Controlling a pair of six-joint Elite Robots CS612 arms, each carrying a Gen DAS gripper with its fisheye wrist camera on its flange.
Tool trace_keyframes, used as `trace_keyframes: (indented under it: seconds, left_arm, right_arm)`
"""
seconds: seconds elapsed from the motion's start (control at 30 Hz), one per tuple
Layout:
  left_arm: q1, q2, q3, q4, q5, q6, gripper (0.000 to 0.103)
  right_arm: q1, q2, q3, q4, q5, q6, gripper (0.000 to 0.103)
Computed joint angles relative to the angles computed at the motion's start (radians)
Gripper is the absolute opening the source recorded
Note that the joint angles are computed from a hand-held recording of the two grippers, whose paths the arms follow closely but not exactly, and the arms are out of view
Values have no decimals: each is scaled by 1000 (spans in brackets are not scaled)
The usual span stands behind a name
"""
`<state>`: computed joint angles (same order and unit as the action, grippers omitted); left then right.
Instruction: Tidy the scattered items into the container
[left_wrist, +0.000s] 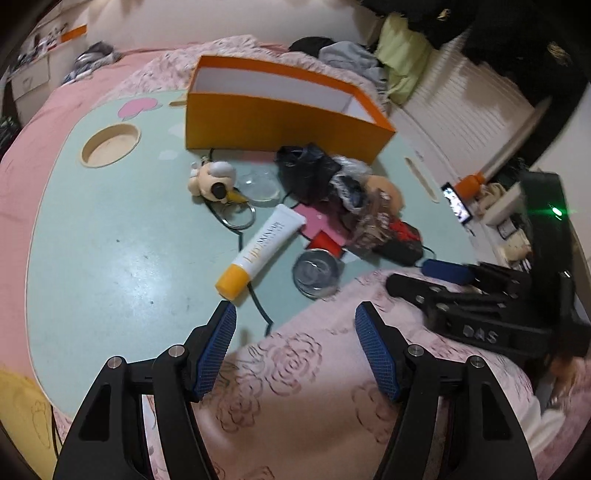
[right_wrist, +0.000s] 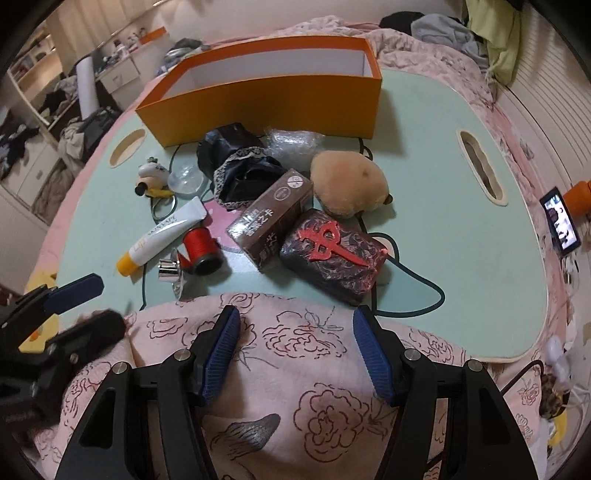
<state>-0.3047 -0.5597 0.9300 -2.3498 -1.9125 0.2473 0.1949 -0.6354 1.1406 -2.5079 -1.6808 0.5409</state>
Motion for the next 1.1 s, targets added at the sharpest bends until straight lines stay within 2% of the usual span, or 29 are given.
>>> trace_keyframes:
  seconds: [0.37,1.1]
  left_arm:
    - [-7,1,17,-16,33,4,68]
    - [0,26,-33,63,-9,-16,74]
  right_arm:
    - [6,7,-16,17,-22,-2,65]
    - [5,8,-17,17,-17,-3,65]
